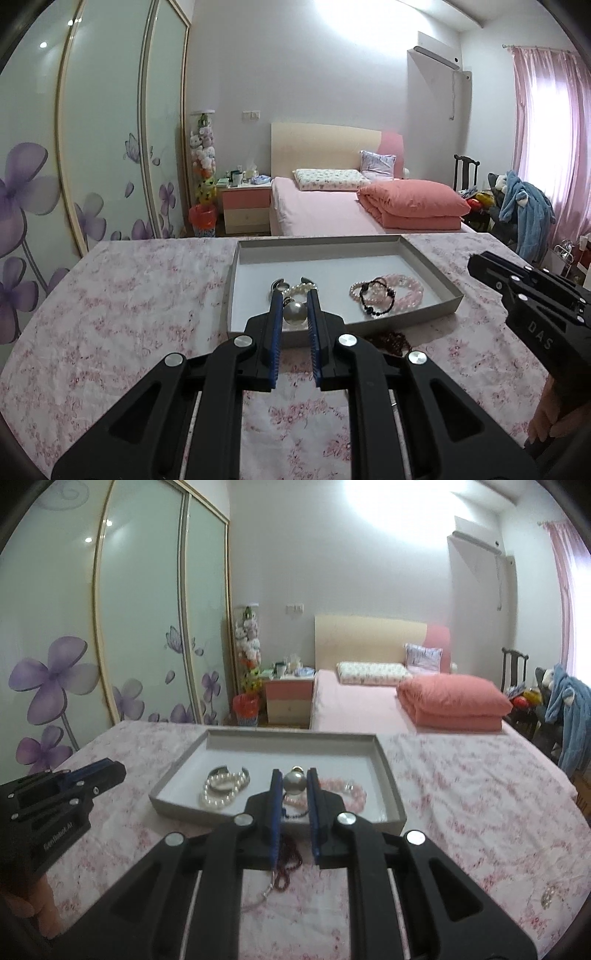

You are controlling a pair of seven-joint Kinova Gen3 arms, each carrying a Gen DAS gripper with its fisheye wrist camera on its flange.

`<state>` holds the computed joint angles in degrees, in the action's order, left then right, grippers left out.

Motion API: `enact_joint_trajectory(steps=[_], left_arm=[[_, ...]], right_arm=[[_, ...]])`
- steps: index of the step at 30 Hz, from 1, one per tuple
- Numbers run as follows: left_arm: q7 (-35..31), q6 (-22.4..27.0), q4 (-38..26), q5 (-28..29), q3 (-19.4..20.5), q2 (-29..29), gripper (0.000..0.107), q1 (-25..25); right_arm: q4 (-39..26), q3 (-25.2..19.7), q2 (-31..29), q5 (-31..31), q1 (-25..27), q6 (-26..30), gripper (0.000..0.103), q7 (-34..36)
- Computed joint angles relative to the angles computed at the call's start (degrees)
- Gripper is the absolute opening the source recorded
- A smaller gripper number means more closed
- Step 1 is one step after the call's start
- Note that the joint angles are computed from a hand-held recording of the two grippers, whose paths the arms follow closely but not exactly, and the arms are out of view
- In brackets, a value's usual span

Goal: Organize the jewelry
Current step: 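Carry both pearl earrings over the tray with both tools, then open both tools to drop the pearl earrings in the tray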

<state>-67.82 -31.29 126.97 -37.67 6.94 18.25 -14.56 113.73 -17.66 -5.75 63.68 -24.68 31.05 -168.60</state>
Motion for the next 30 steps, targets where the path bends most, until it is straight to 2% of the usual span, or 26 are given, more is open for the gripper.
enact_joint_trajectory(steps=[4, 11, 20, 24, 30], left_arm=[[-0.67, -0.89, -0.25, 1.23, -0.33, 0.32, 0.014, 0.45], [-1.41, -1.1, -1.54, 2.55, -0.18, 1.25, 0.014, 1.16], [-1.87, 1.38, -5.81, 4.23, 0.66, 3.65, 0.014, 2.35], [-0.72, 3.57, -8.52, 3.58, 2.32, 5.35, 0.014, 1.74], [-0.45, 6.98, -12.67, 3.96, 4.24, 8.0, 0.014, 1.81]], right_arm=[[-0.33, -0.37, 0.38, 3.59, -0.3, 0.85, 0.014, -3.07], [-1.16, 0.92, 1.18, 5.4, -0.64, -0.06, 0.014, -4.22], [-3.09, 3.32, 4.18, 10.05, -1.22, -1.11, 0.014, -8.54], [-4.65, 5.06, 6.06, 9.0, -1.23, -2.91, 0.014, -7.3], [-8.16, 8.26, 10.14, 4.29, -1.31, -5.67, 0.014, -2.81]])
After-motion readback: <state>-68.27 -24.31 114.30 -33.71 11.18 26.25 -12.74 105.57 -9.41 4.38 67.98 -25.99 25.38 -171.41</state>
